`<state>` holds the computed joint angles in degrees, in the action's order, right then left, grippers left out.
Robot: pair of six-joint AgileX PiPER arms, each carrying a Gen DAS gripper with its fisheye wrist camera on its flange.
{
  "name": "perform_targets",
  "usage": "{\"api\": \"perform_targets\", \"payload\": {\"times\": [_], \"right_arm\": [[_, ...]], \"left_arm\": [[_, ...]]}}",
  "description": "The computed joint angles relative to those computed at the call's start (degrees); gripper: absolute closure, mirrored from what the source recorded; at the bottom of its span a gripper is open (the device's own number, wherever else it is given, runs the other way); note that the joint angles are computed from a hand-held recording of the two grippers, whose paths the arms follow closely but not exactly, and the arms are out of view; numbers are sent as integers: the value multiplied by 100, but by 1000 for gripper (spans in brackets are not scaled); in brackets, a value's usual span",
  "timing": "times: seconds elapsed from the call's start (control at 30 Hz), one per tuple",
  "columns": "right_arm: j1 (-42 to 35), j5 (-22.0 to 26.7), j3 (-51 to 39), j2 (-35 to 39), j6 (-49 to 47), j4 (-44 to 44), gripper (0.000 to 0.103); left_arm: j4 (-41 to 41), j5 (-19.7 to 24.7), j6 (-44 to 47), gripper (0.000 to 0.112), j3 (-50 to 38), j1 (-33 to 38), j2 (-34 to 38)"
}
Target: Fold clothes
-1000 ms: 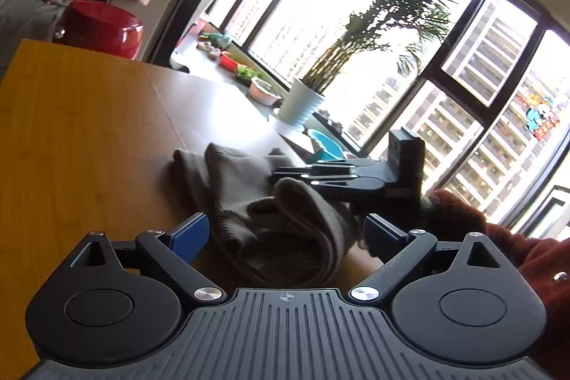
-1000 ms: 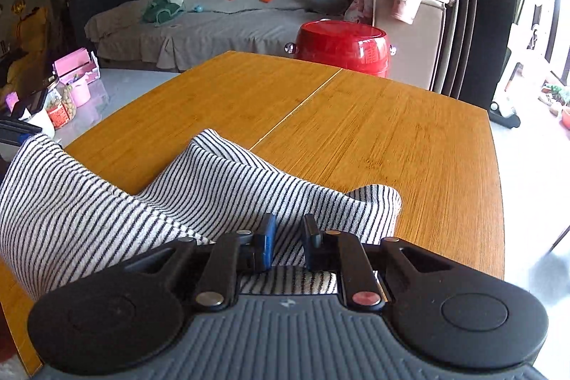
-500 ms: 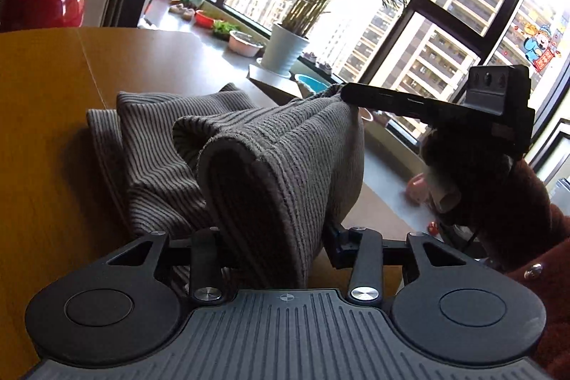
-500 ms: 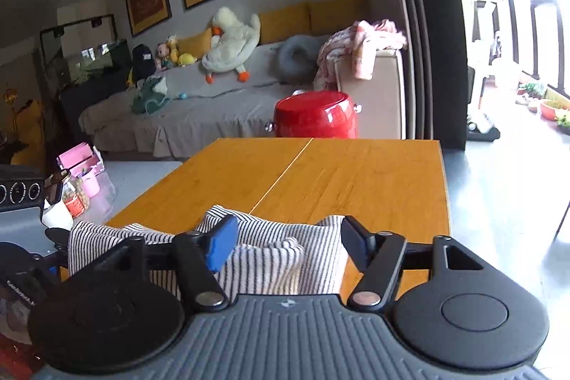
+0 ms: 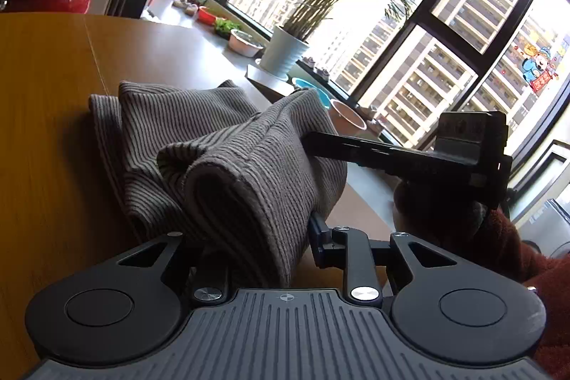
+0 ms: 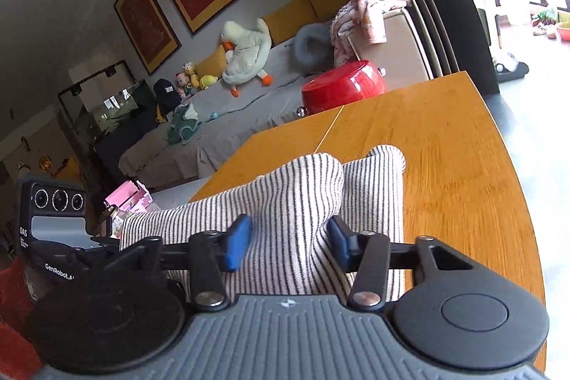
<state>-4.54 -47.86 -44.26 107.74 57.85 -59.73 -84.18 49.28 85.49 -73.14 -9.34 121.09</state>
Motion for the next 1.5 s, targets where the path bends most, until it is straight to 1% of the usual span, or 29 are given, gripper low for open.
{"api": "perform_targets", "payload": {"times": [0.07,0.17,0.27,0.33,0.4,0.5,0.57,0.63,0.67,0.7,0.73,0.77,0.8,0.83,0.87,0.93,0.97,1.07,1.1,1.13,1.2,1.23,1.27,1.3,1.37,1.4,1.43,1.47,1.5], "right_arm": [[58,44,338,-367,-175,33,74],[-71,-101,848,-1006,152,-301,77],[-232,-250,1173,-1660,478,-673,77],[-193,-169,996,-1715,584,-728,77],[-124,-47,755,-1693,649,-738,78],[168,465,-37,-1100,717,-626,78],[357,910,-706,-488,983,-729,77],[570,1492,-1321,162,1338,-833,76],[658,1724,-1527,435,1400,-795,65],[678,1740,-1618,619,1368,-641,59],[665,1631,-1639,756,1278,-415,57],[653,1539,-1638,828,1216,-263,56],[658,1495,-1608,855,1066,-102,56],[673,1468,-1569,878,862,83,56],[686,1450,-1534,891,698,228,56],[699,1414,-1470,899,473,425,55],[696,1388,-1429,892,397,497,55],[720,1313,-1290,870,81,823,55],[738,1284,-1246,868,-29,958,55],[747,1248,-1211,869,-102,1055,55],[754,1153,-1152,880,-171,1173,55],[743,1093,-1127,879,-145,1166,58],[723,1032,-1100,871,-114,1146,61],[723,979,-1036,831,-192,1199,63],[745,875,-863,716,-466,1383,72],[768,827,-721,624,-673,1540,75],[779,783,-581,517,-819,1658,78],[781,741,-456,411,-911,1738,80],[783,700,-334,305,-999,1813,81]], "left_arm": [[-27,243,4,86,219,106,-169],[-80,809,-73,87,369,361,-384],[-34,747,-107,87,98,393,-442],[52,613,-252,87,-238,365,-346],[276,386,-669,87,-801,293,3],[746,-3,-1392,81,-1587,224,605],[1018,-353,-1821,70,-1907,243,904],[808,-503,-1825,59,-1871,368,941],[660,-563,-1782,57,-1825,431,940],[454,-680,-1532,56,-1674,470,846],[265,-808,-1219,55,-1483,490,702],[83,-927,-906,55,-1296,507,554],[-9,-866,-709,54,-1166,539,453],[-55,-738,-566,48,-1059,578,370],[-91,-609,-435,35,-960,618,290],[-106,-383,-203,21,-731,662,148],[-76,-302,-104,20,-589,652,94],[58,-368,130,20,-238,464,32],[47,-456,243,20,-139,362,30],[-16,-609,405,20,-77,248,28],[-186,-950,768,25,18,18,25],[-240,-1111,862,36,-17,-83,56],[-212,-1164,837,42,-126,-143,131],[-215,-1121,830,43,-202,-161,191],[-200,-1001,851,56,-223,-166,211],[-183,-928,862,60,-188,-160,193],[-112,-785,798,70,-149,-129,181],[-25,-614,710,74,-110,-89,175],[27,-489,645,76,-54,-75,152]]}}
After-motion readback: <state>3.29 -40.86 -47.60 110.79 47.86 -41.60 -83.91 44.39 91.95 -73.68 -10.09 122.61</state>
